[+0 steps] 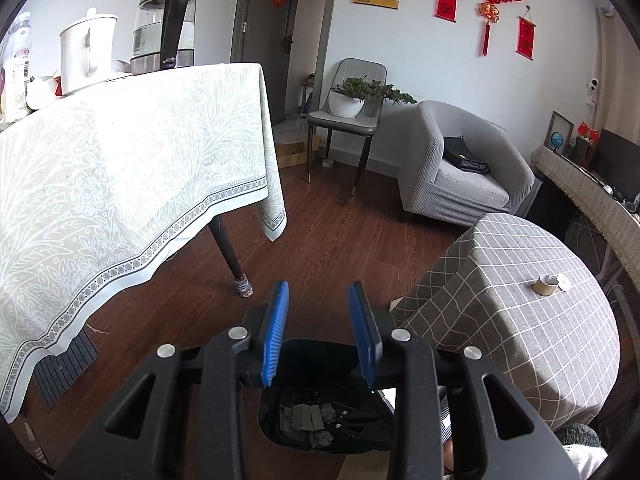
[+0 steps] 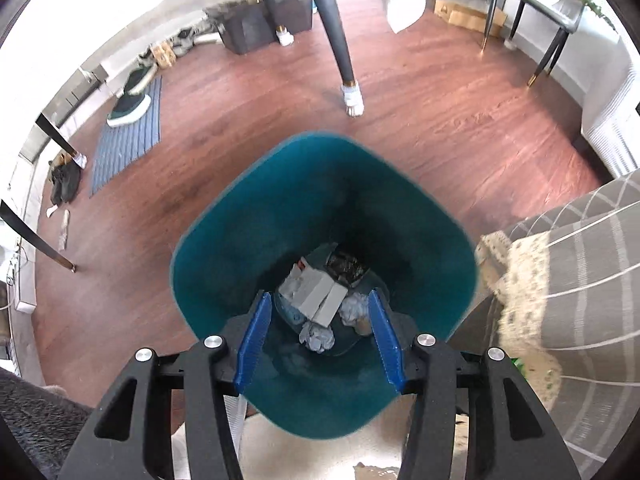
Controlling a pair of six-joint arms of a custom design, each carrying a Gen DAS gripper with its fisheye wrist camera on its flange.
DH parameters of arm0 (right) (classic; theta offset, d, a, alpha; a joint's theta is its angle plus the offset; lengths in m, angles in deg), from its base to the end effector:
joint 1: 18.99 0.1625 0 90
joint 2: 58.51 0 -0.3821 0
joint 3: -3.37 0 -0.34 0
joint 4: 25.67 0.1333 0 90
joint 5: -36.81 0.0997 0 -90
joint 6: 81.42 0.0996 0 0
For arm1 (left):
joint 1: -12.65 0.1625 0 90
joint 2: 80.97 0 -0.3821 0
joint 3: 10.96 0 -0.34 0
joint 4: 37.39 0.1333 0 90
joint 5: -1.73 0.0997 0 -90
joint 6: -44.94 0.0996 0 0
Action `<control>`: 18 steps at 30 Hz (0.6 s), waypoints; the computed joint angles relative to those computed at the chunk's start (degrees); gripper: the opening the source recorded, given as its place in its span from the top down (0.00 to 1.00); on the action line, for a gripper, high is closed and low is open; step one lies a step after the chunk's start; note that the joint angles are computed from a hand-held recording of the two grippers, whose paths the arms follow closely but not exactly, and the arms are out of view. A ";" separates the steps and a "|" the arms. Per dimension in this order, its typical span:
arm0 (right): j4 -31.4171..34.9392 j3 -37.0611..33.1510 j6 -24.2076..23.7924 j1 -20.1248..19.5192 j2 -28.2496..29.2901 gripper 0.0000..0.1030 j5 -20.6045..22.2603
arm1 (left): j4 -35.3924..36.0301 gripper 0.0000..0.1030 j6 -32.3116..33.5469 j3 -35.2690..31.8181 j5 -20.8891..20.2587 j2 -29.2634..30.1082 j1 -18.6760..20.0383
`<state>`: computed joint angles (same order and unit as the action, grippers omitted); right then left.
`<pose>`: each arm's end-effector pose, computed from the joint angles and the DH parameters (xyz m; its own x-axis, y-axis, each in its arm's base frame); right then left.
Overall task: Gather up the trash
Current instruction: 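Open the left tool over the bin while the right tool releases the cardboard strip, then move both tools back over the checked table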
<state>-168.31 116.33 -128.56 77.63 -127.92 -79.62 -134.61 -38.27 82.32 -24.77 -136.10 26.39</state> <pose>0.1452 -0.4798 0.2136 -0.5271 -0.7417 0.4148 -0.7354 0.6427 0.2147 -0.4800 -0.3463 0.1766 -0.7871 -0.1381 -0.6011 0.4370 0.5630 -0.7015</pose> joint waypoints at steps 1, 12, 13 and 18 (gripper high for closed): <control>0.46 -0.33 -0.05 0.19 -0.93 0.50 0.97 | -0.72 0.67 0.49 -0.34 0.23 0.33 -0.01; 6.30 -5.37 -3.24 1.66 -11.93 0.49 12.03 | -9.72 0.67 8.38 -4.90 1.98 5.78 0.07; 6.79 -5.99 -3.60 1.54 -12.77 0.49 12.82 | -10.37 0.67 9.23 -5.48 1.92 6.45 0.19; 9.09 -8.72 -3.61 0.92 -15.48 0.49 14.45 | -13.26 0.67 12.91 -8.12 1.97 9.39 0.92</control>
